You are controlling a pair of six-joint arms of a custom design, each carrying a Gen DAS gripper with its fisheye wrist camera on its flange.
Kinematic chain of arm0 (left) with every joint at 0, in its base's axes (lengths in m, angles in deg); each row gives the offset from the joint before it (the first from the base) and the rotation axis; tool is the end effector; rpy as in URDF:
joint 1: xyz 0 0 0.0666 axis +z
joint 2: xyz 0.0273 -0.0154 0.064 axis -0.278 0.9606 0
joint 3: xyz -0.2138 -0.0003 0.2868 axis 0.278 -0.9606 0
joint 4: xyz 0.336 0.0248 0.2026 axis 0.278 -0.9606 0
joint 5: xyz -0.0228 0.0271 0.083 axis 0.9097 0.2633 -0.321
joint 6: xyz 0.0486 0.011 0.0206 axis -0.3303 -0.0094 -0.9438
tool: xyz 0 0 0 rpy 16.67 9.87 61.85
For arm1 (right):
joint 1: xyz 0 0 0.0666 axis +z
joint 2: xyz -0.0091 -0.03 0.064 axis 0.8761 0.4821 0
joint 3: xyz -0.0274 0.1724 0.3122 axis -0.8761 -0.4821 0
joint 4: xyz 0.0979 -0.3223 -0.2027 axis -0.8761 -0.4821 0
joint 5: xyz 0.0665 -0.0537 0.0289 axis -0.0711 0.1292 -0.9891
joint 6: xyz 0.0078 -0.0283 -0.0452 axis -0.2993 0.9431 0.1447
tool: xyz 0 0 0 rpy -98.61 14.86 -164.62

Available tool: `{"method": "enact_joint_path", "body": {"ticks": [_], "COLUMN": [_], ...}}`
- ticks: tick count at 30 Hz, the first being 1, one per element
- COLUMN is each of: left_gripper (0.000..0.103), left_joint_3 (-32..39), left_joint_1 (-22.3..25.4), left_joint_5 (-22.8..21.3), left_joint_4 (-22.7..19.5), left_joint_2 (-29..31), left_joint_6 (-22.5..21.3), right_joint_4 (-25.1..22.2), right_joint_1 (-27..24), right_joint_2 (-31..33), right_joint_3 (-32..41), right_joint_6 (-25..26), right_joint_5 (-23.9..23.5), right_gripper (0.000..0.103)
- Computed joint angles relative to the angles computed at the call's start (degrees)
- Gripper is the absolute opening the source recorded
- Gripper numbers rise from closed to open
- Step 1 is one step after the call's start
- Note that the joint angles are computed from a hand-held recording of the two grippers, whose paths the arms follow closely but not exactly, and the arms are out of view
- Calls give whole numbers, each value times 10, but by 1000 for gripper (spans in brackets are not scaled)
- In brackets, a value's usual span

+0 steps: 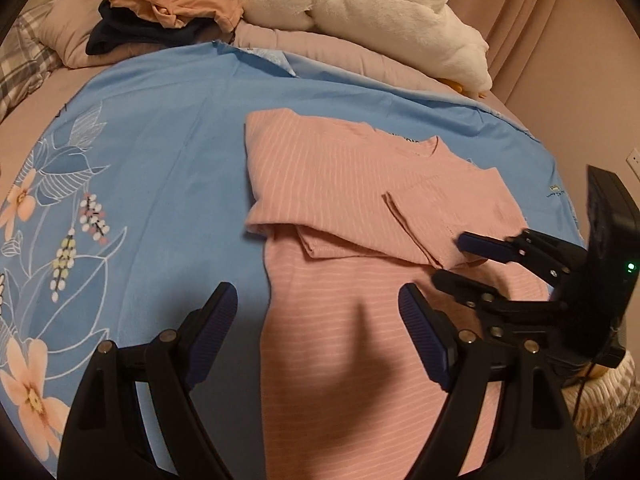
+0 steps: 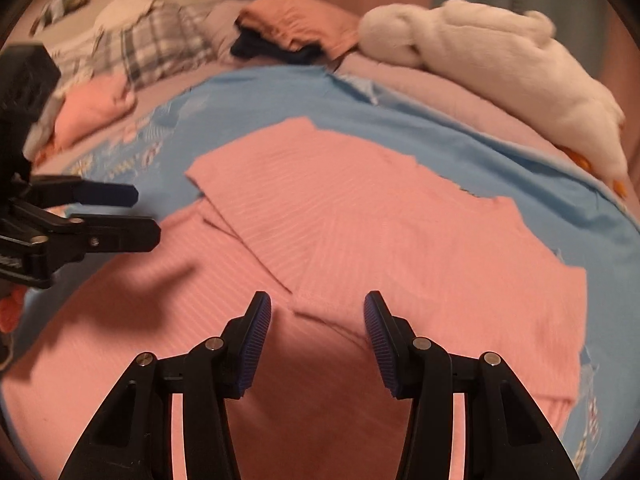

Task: Fold small clothes

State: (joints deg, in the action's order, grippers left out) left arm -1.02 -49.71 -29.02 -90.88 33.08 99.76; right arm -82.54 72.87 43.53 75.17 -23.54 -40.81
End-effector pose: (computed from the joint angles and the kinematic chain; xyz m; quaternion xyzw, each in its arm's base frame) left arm 0.3875 -0.2402 0.3801 -0.2348 0.9012 -0.0688 0.3576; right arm 0.5429 0.1298 0.3800 -0.5348 0.7667 0.1504 0.3219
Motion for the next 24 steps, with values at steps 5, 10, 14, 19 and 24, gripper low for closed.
{"method": "enact_joint_path", "body": {"ticks": [5, 10, 14, 19, 24], "left_gripper": [83, 83, 83, 83, 83], "left_joint_3": [-3, -3, 3, 6, 9], "left_joint_1": [7, 13, 17, 20, 18], "left_joint_5": [16, 24, 27, 33, 28], "left_joint_4": [13, 16, 13, 11, 4], "left_joint_2": [3, 8, 17, 25, 30], "left_joint_6": [-8, -9, -19, -15, -13], "right_joint_4": [1, -51, -49, -52, -139], "right_joint_1": [12, -20, -73, -141, -160], "right_joint_2": [10, 39, 62, 103, 174], "right_joint_3": [2, 53, 86, 109, 188], "right_joint_6": [17, -34, -175, -320, -343], "right_joint_5": [38, -54, -144, -212, -238], "right_gripper": [25, 11, 11, 11, 40]}}
